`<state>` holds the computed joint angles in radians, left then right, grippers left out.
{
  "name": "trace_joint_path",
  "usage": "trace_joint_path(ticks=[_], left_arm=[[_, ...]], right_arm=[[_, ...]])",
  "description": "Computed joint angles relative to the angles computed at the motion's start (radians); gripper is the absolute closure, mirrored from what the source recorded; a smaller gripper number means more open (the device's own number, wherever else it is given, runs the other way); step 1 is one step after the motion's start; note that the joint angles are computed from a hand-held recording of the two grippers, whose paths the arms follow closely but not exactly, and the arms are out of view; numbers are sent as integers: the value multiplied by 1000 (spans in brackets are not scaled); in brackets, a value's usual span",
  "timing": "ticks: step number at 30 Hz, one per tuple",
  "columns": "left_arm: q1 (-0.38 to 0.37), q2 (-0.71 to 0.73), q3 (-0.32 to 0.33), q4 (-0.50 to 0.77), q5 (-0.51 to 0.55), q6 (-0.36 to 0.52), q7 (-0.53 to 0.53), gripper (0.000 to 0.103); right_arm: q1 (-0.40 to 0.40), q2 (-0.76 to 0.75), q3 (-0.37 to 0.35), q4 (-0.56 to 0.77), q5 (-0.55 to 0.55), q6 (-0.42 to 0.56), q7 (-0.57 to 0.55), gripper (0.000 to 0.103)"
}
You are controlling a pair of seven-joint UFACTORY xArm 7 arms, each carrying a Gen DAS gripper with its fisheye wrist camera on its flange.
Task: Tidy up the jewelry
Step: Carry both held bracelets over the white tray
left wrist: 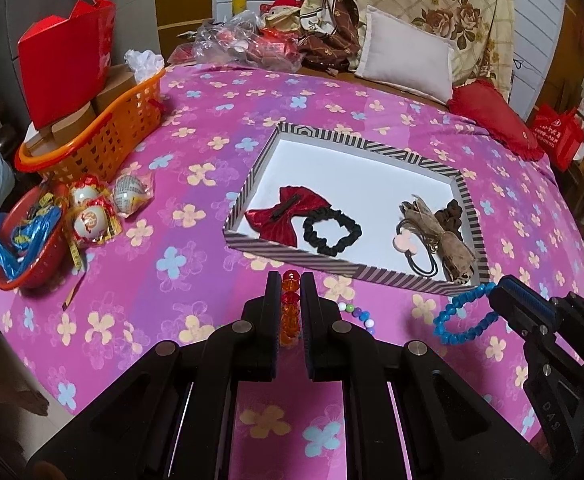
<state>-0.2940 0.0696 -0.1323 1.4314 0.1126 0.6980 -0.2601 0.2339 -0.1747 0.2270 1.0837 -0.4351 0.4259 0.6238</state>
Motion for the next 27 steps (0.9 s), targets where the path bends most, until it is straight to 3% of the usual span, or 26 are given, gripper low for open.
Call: trace_joint_path(ticks=[14, 27], left_arm=[[-48, 183, 11, 272, 28, 79, 1, 95], [-97, 409, 51, 525, 19, 142, -46, 95]], right_arm=[[5, 111, -49, 151, 18, 17, -69, 95], [29, 267, -104, 225, 224, -45, -164, 95]])
